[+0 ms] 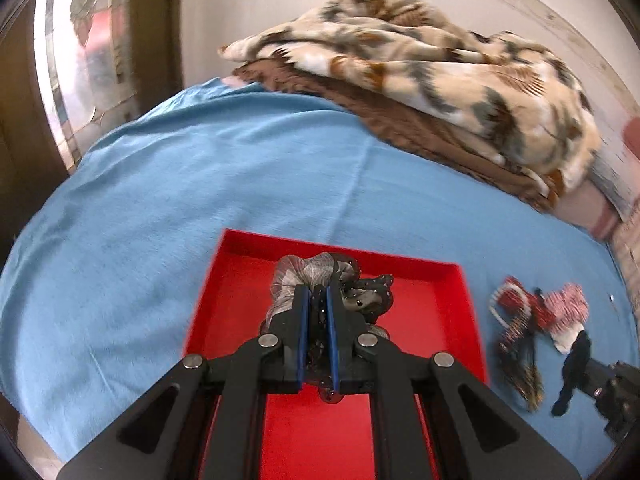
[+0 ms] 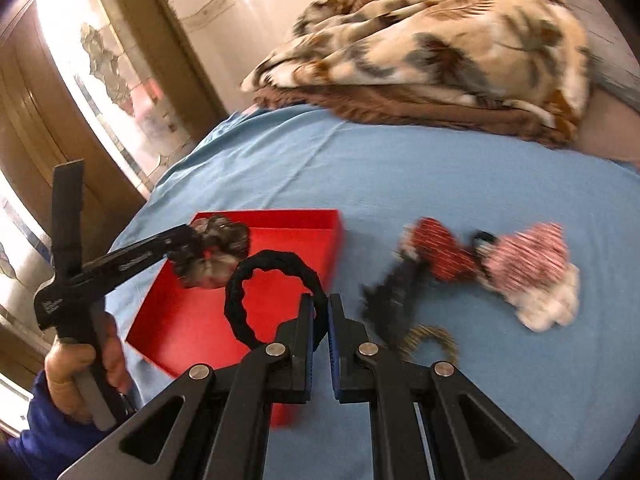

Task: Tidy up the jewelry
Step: 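Drop the grey scrunchie in the red tray with the left tool while the right tool drops the hair tie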

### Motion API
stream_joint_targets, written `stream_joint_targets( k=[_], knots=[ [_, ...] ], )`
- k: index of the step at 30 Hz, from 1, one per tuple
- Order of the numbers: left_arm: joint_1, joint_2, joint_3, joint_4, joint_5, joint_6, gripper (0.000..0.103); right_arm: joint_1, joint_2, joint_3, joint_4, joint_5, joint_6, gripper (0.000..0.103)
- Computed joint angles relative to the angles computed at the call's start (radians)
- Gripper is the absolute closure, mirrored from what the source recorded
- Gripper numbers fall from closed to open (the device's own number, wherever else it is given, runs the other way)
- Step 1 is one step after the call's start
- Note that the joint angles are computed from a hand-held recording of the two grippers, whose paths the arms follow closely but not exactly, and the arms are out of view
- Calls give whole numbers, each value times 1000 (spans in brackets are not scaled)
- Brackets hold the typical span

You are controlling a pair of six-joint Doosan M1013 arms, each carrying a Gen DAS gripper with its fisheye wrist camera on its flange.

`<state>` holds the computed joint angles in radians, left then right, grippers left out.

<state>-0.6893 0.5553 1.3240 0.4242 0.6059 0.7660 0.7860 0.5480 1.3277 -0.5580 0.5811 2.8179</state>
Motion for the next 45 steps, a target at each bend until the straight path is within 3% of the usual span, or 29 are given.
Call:
stream_joint_targets(
  k=[5, 9, 14, 19, 21, 22, 23, 33, 34, 35, 40, 45],
  knots=[
    [40, 25, -15, -113, -40, 62, 94, -24, 119, -178, 148, 94, -170, 95],
    [62, 53, -52, -216, -24, 134, 94, -37, 205, -311, 197, 212, -251, 95],
    [71, 72, -77, -195, -1, 91, 93, -49, 267, -406, 217, 305, -284, 93],
    [75, 68, -72, -215, -12, 99, 65, -52, 286, -441, 217, 341, -292, 92],
    [76, 61, -63, -239, -28, 116, 54, -43, 280, -439, 180, 355, -290, 82],
    [77, 58, -58, -245, -36, 121, 52, -39, 275, -432, 165, 355, -286, 68],
    [76, 53, -50, -249, -49, 128, 52, -34, 267, -423, 148, 355, -278, 62],
    [69, -13, 45, -276, -185, 149, 52, 33, 134, -192, 131, 301, -209, 62],
    [68, -18, 52, -268, -193, 140, 51, 37, 129, -178, 136, 291, -199, 66],
    [65, -24, 61, -251, -199, 121, 51, 42, 125, -166, 139, 288, -184, 78],
    [56, -42, 88, -203, -206, 80, 51, 54, 108, -127, 113, 265, -97, 95],
    [51, -53, 101, -152, -204, 29, 51, 62, 89, -95, 135, 204, -64, 94]
  ],
)
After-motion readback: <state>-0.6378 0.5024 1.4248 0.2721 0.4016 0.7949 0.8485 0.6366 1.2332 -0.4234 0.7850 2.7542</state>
